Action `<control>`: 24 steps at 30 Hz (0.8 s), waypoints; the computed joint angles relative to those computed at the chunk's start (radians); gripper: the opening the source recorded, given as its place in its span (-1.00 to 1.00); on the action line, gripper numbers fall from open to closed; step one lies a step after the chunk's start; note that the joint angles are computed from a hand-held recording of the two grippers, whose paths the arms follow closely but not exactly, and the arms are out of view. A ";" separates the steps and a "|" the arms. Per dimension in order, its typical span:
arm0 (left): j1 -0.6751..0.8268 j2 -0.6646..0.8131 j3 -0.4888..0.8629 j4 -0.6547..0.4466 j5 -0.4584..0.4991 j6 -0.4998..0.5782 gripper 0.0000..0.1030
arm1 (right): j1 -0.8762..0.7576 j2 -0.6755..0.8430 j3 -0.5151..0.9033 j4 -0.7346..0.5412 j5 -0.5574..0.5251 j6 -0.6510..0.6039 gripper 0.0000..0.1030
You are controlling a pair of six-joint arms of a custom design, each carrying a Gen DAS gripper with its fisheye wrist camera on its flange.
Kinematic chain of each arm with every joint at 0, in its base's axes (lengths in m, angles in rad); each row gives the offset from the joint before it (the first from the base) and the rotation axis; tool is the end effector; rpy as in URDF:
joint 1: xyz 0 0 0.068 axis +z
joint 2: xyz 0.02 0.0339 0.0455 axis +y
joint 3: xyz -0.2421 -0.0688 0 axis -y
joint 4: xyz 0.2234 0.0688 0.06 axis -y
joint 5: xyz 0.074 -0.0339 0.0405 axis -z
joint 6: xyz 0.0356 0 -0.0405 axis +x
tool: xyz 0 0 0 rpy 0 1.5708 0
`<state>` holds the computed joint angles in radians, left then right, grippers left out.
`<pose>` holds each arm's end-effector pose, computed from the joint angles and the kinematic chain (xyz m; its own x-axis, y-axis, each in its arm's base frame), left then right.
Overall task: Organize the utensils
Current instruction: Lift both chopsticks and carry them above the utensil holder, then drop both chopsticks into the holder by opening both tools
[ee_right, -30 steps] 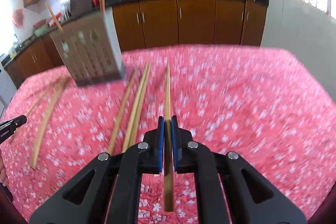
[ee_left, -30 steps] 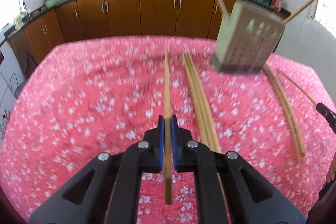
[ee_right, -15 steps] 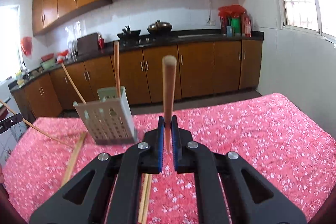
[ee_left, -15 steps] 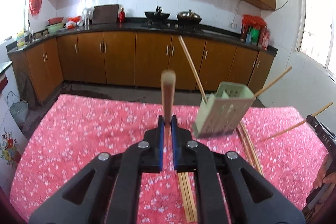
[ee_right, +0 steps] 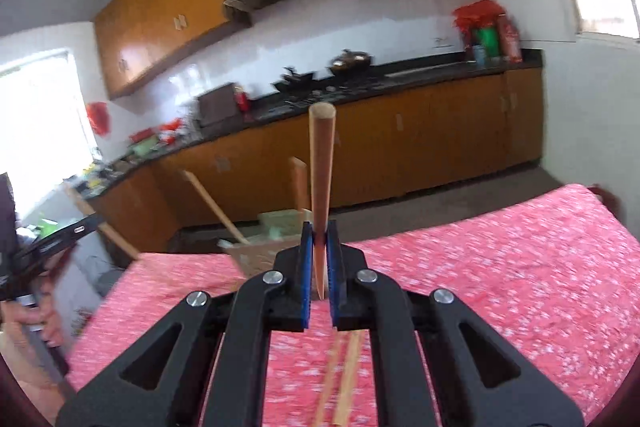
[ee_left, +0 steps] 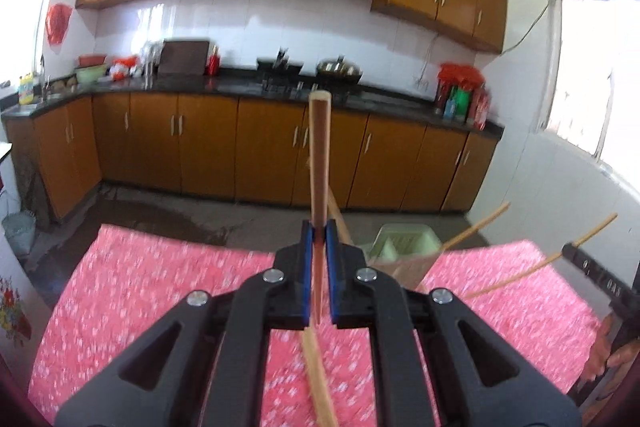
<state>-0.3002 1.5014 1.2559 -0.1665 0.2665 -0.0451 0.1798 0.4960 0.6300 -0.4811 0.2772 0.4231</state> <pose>0.3161 -0.1077 0.3155 -0.4054 0.0800 -0.9106 0.4980 0.8547 -0.1467 0.1220 0.0123 0.2812 -0.2718 0.3520 -0.8957 0.2114 0.9298 0.3012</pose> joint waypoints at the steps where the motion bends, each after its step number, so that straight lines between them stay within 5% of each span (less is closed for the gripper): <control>1: -0.014 -0.004 0.024 0.006 -0.010 -0.010 -0.84 | 0.005 0.010 0.019 0.004 -0.004 -0.006 -0.85; 12: -0.172 0.158 0.224 0.139 -0.119 -0.121 -0.84 | 0.042 0.440 0.208 0.247 0.090 -0.109 -0.85; 24: -0.215 0.447 0.363 0.133 -0.152 -0.112 -0.83 | -0.047 0.638 0.260 0.223 -0.027 -0.063 -0.84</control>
<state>-0.5152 1.9488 1.6186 -0.0338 0.1145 -0.1575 0.1324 1.1341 0.8901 -0.2579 0.2503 0.3602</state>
